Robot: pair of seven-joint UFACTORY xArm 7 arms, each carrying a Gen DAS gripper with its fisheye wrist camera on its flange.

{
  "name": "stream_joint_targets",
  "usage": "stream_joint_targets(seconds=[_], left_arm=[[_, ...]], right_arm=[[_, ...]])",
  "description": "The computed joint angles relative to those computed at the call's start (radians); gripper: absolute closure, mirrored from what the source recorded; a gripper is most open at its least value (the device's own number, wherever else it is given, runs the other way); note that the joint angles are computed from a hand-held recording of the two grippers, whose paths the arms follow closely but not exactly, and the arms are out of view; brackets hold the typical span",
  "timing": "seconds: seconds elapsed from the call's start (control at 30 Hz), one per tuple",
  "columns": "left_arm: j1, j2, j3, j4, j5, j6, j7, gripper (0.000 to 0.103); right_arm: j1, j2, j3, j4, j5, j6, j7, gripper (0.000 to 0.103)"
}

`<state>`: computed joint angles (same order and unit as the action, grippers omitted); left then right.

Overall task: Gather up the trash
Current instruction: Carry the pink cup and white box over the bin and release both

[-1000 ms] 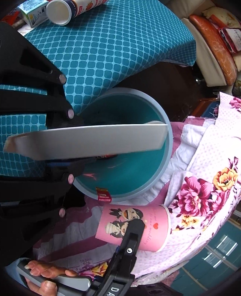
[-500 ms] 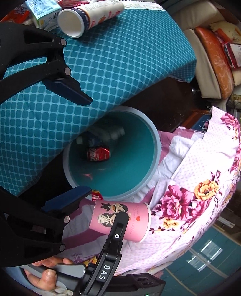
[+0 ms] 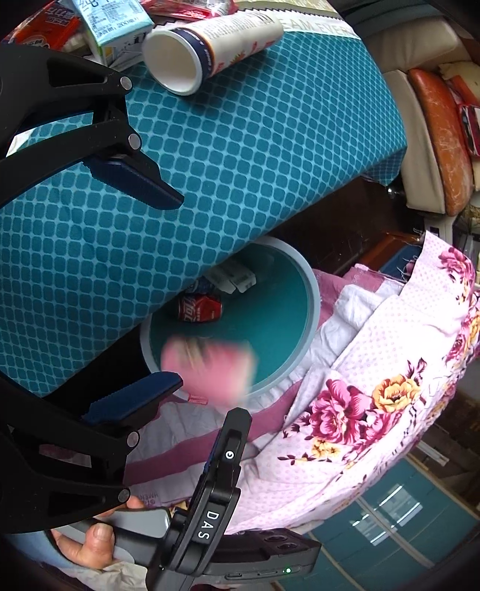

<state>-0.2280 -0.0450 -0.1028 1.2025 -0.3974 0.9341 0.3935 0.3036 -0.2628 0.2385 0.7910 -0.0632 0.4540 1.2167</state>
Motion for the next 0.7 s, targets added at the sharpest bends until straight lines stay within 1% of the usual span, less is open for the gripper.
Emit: stream_joint_targets(seconds=[0.2,0.47,0.57,0.7], left_arm=[[0.013,-0.052,0.016,-0.035,0.002,0.000,0.001,0.013],[0.036,-0.164,0.050,-0.100,0.026,-0.005,0.000,0.013],[0.051,-0.211,0.071,-0.123,0.045,0.000,0.008,0.013],[0.082,-0.254,0.092,-0.137,0.104,0.006,0.016,0.013]], right_arm=[[0.008,0.020,0.025,0.059,-0.042,0.044,0.018,0.030],[0.052,0.076,0.041,0.170,-0.086,0.109,-0.004,0.027],[0.071,0.108,0.046,0.221,-0.105,0.134,-0.007,0.026],[0.100,0.155,0.044,0.296,-0.125,0.176,-0.014,0.026]])
